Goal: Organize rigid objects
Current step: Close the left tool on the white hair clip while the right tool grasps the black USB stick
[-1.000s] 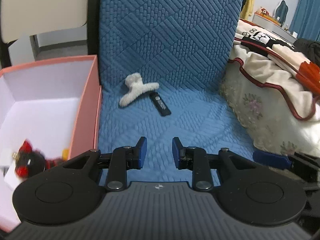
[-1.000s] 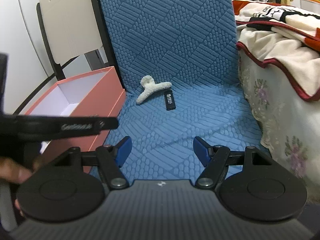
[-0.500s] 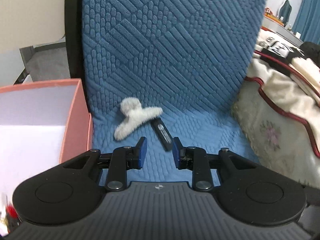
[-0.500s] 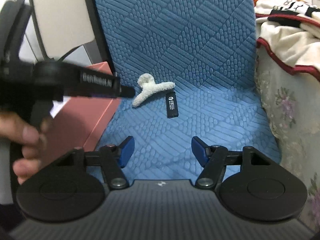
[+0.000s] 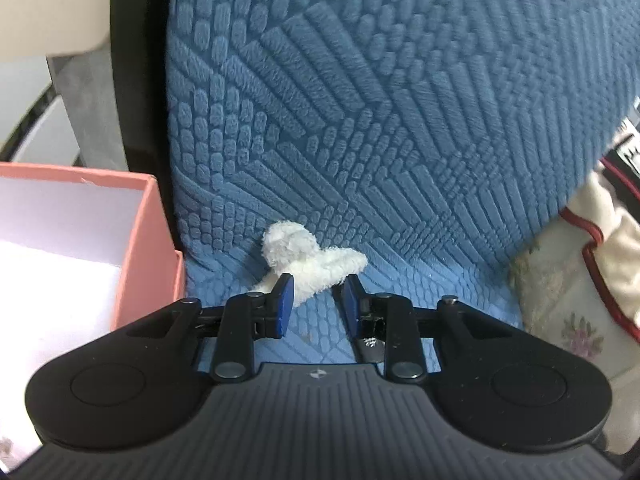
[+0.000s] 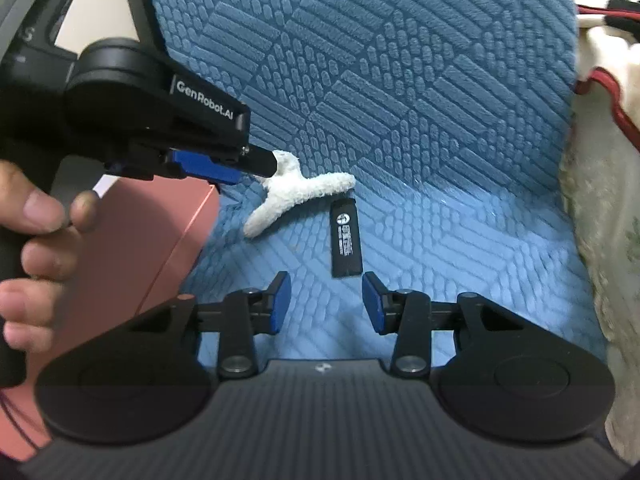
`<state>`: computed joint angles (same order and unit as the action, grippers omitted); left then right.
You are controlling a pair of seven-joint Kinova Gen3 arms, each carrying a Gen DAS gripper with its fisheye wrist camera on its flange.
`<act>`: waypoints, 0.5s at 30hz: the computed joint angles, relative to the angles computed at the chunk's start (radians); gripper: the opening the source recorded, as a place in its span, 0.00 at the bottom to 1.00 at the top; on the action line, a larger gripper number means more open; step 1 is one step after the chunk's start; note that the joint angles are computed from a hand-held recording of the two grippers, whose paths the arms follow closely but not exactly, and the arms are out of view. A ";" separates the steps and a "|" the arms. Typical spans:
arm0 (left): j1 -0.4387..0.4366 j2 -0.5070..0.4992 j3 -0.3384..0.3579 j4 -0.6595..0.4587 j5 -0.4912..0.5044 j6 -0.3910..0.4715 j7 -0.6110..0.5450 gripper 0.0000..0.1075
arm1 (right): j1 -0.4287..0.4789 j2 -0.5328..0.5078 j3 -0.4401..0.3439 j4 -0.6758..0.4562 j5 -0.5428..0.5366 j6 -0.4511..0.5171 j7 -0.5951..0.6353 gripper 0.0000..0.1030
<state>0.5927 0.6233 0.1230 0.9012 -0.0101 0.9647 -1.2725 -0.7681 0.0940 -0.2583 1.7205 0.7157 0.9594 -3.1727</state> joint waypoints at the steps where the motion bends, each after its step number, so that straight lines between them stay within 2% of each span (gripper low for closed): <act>1: 0.001 0.013 -0.001 -0.019 0.001 0.012 0.006 0.30 | 0.007 0.008 0.004 -0.004 -0.002 -0.009 0.015 0.42; 15: 0.029 0.156 -0.039 -0.245 -0.012 0.116 0.104 0.30 | 0.029 0.087 0.071 -0.045 -0.041 -0.067 0.154 0.42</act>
<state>0.6219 0.7792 0.0837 0.6560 -0.0217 1.0807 -1.1688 -0.7393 0.1808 -0.1876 1.6754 0.6745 0.8924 -3.0185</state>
